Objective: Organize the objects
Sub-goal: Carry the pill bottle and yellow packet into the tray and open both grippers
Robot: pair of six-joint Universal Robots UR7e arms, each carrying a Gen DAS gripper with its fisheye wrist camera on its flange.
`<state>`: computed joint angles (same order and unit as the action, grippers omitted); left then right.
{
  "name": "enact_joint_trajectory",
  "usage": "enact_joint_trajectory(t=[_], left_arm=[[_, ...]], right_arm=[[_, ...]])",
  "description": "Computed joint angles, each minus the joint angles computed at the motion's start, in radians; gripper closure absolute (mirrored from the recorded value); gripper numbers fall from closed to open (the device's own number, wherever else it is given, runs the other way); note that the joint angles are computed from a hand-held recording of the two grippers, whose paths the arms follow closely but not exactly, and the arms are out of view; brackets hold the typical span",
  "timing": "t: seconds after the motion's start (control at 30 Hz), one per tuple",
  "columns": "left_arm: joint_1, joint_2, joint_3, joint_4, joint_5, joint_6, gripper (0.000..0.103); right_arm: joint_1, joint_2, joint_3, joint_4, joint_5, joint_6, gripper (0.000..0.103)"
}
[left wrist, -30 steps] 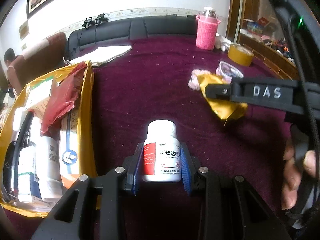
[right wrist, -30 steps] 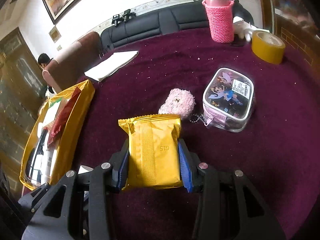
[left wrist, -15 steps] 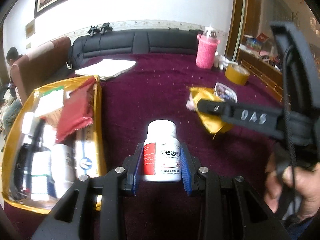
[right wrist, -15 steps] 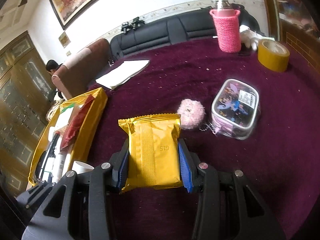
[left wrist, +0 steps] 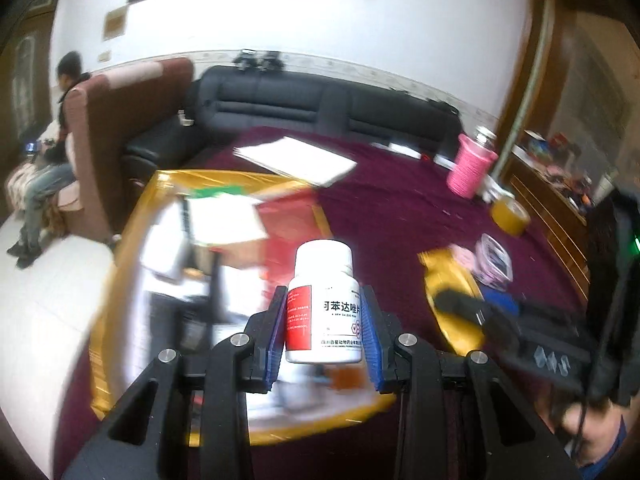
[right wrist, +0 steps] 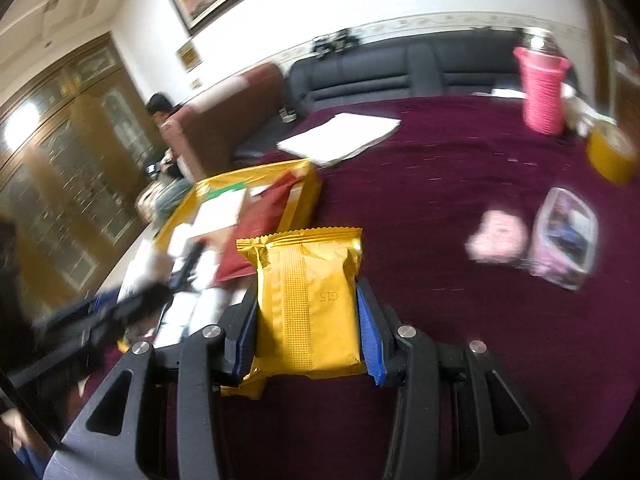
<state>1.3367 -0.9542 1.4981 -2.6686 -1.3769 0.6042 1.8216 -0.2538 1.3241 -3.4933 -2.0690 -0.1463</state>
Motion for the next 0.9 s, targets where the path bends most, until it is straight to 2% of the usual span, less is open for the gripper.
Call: enact_joint_trajectory(t=[0.23,0.5,0.63,0.9], left_arm=[[0.047,0.133,-0.311,0.165,0.043,-0.003,0.073],[0.077,0.369,-0.705,0.389,0.113,-0.038,0.073],[0.082,0.442,-0.81,0.439,0.146,-0.051,0.073],[0.087,0.522,-0.969,0.521,0.154,-0.081,0.073]], right_arm=[[0.048,0.132,-0.252,0.251,-0.015,-0.03,0.061],[0.071,0.292,-0.552,0.459,-0.057,-0.045,0.061],[0.065,0.338,-0.649,0.53,-0.068,-0.03,0.061],[0.058,0.43,-0.834,0.644,-0.079,-0.026,0.061]])
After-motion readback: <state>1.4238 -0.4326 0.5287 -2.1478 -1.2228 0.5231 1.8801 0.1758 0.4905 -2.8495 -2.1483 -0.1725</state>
